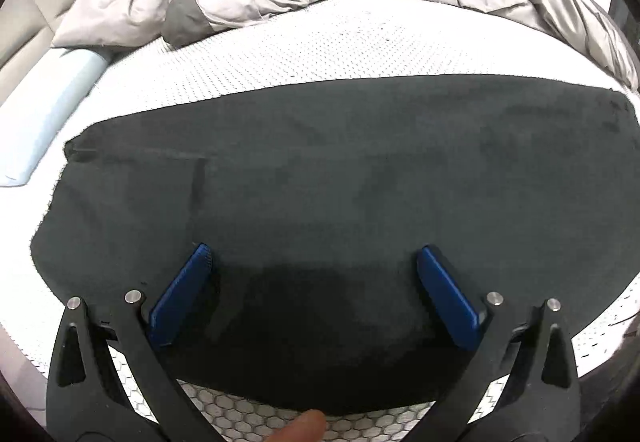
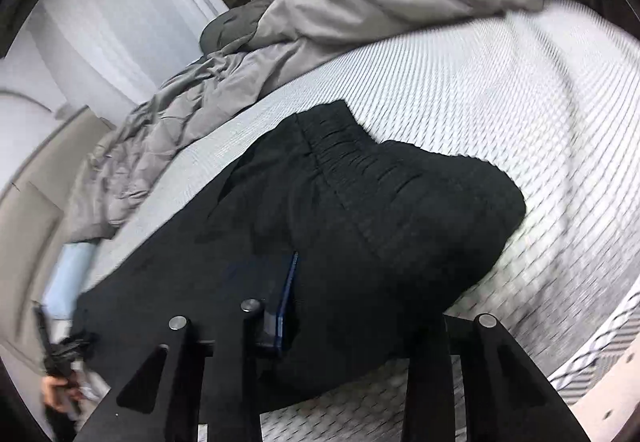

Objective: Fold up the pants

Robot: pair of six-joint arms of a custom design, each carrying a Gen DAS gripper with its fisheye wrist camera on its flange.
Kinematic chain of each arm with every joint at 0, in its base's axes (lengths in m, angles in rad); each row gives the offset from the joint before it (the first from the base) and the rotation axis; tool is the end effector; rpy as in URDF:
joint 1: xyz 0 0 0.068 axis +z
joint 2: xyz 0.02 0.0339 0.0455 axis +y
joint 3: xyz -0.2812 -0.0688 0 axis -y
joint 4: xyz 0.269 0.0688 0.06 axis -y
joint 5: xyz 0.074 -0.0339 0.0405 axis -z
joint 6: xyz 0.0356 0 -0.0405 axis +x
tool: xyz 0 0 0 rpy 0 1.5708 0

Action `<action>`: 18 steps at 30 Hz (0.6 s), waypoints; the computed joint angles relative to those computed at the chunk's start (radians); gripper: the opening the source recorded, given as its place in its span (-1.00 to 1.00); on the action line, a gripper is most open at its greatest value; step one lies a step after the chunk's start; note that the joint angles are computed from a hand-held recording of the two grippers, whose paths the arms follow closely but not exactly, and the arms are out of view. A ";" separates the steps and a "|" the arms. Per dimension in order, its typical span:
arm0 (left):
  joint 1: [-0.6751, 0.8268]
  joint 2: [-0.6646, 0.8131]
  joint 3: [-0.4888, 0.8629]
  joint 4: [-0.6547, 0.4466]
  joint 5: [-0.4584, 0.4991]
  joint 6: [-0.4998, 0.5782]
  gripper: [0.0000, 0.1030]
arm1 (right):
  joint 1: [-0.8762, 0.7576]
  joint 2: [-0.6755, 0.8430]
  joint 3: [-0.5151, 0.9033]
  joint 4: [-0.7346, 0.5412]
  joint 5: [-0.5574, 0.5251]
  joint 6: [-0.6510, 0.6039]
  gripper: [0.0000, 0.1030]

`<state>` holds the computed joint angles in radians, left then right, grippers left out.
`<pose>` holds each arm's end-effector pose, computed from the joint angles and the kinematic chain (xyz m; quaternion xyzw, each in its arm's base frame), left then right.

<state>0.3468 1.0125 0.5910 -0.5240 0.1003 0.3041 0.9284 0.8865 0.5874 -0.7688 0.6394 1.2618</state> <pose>0.1941 0.0664 0.2080 -0.0049 0.9504 0.0530 0.3063 0.1167 0.1205 0.2196 0.2297 0.8938 0.0706 0.3788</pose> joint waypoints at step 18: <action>-0.122 -0.276 -0.018 -0.087 0.001 -0.046 0.99 | 0.217 0.521 0.631 -0.377 0.176 -0.190 0.95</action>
<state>0.2252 0.7367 0.5728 -0.6110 0.1008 0.2581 1.1451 1.4072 1.2183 -1.1459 0.8156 1.0716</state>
